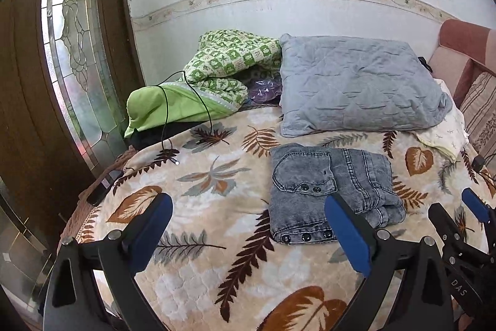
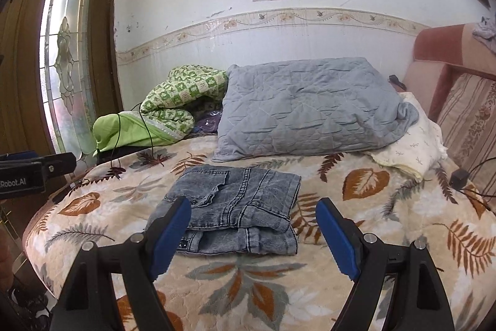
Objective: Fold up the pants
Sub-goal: 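Lay the folded jeans down on the blanket and withdraw both grippers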
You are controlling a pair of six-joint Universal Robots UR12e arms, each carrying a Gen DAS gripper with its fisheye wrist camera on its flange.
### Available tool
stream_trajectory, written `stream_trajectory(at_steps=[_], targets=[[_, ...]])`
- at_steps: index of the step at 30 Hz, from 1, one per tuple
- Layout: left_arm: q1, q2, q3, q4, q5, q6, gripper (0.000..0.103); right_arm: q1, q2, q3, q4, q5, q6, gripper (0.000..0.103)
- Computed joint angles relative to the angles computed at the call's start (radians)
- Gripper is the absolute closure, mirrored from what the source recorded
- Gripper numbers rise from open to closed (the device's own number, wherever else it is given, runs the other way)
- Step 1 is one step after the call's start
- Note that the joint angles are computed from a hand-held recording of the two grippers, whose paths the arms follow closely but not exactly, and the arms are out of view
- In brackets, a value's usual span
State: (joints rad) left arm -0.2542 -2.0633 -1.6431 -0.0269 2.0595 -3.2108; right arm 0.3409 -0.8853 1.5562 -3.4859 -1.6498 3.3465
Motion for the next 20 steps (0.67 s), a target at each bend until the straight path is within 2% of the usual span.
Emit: stream_trajectory(at_steps=[8,13,20], targets=[[-0.01,-0.001,-0.012,0.046,0.001,0.056,0.004,0.001,0.002,-0.003,0.004,0.022,-0.024,0.018],[-0.01,0.012,-0.025,0.066,-0.025,0.055,0.004,0.004,0.003,-0.004,0.006,0.024,-0.048,0.018],[-0.013,0.018,-0.034,0.101,-0.025,0.063,0.001,0.004,0.003,-0.003,0.004,0.027,-0.046,0.018]])
